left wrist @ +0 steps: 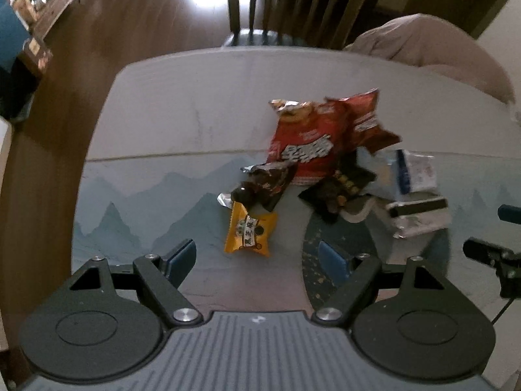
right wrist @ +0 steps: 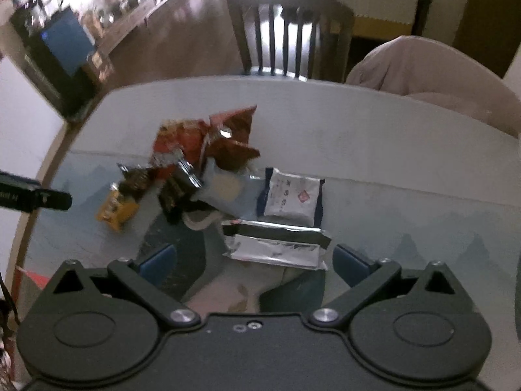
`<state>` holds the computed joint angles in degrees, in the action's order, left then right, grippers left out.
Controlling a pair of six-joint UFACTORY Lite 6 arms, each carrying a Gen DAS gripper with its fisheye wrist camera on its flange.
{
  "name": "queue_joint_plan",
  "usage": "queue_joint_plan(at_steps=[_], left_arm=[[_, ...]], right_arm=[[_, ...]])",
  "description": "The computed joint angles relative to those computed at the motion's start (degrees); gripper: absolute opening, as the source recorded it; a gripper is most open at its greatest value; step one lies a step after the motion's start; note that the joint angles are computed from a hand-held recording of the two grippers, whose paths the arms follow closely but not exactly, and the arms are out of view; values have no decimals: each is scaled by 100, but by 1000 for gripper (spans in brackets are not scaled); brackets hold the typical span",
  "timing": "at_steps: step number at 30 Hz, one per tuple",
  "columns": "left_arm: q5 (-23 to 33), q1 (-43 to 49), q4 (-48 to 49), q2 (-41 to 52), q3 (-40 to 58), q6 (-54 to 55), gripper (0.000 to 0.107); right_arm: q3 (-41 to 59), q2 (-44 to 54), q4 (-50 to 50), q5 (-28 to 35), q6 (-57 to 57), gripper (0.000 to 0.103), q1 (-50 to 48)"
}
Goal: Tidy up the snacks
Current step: 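Grasp the yellow candy packet with the left tool while the right tool grasps the silver foil packet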
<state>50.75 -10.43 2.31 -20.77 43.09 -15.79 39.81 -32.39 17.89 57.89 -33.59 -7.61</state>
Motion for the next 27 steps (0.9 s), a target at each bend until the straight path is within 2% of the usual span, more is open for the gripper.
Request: queue_joint_plan(at_steps=[5, 8, 13, 16, 23, 25, 27], left_arm=[[-453, 100, -72, 1131, 238, -93, 82], [-556, 258, -353, 1703, 473, -43, 82], [-423, 668, -1127, 2651, 944, 464, 82], [-437, 894, -1392, 3077, 1137, 593, 82], [-439, 572, -902, 3940, 1625, 465, 82], [-446, 490, -798, 4107, 1719, 482, 82], [-491, 398, -686, 4186, 1734, 473, 82]], right_arm=[[-192, 851, -115, -728, -870, 101, 380], [-296, 1159, -155, -1030, -1681, 93, 550], [-545, 1431, -424, -1484, -2919, 80, 847], [-512, 1757, -610, -1636, -3160, 77, 996], [-501, 2162, -676, -2020, -3307, 70, 1336], [-572, 2142, -663, -2147, -3435, 64, 1369], [-593, 2181, -628, -2242, -3539, 63, 1362]])
